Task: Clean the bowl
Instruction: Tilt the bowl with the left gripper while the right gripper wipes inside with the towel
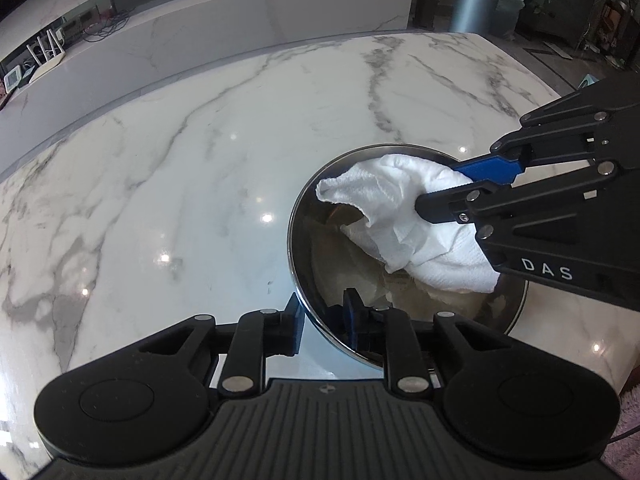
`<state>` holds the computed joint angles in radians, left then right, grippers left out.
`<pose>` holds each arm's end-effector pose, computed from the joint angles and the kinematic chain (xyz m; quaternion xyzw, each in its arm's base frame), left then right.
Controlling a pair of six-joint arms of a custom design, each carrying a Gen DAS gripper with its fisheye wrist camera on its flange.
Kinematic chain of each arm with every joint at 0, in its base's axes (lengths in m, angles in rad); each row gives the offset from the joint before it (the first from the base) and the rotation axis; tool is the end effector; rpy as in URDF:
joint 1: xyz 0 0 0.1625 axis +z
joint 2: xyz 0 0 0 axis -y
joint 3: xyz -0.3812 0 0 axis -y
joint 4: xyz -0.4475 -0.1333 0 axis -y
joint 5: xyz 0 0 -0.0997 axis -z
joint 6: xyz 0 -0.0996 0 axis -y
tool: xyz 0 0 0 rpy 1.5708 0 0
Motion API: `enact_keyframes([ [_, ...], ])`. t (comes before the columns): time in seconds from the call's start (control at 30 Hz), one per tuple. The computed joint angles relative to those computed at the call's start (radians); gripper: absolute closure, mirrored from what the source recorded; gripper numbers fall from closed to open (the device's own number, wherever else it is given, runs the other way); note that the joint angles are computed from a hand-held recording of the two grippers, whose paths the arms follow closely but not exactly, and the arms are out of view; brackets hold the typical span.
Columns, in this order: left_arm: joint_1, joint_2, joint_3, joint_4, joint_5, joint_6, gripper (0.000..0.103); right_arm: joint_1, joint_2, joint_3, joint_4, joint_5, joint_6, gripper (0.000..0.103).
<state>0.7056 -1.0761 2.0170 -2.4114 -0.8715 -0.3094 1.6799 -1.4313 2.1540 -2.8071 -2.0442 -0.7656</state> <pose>-0.2801 -0.4980 0.0506 0.2739 0.8976 -0.1504 0.3109 0.1439 -0.5064 0.2158 0.3443 -0.8770 0.1606 0.2943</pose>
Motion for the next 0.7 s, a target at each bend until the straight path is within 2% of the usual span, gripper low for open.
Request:
enact_keyframes([
  [0.23,0.006,-0.002,0.007,-0.032,-0.009,0.028,0.084,-0.013,0.01,-0.007,0.057,0.01,0.038,0.089],
  [0.4,0.008,0.003,0.009,-0.058,0.016,-0.003,0.086,-0.005,0.003,0.003,0.1,0.001,0.054,0.089],
  [0.7,0.013,0.006,0.009,-0.085,0.026,-0.041,0.087,-0.015,-0.037,-0.005,0.247,0.074,0.166,0.089],
])
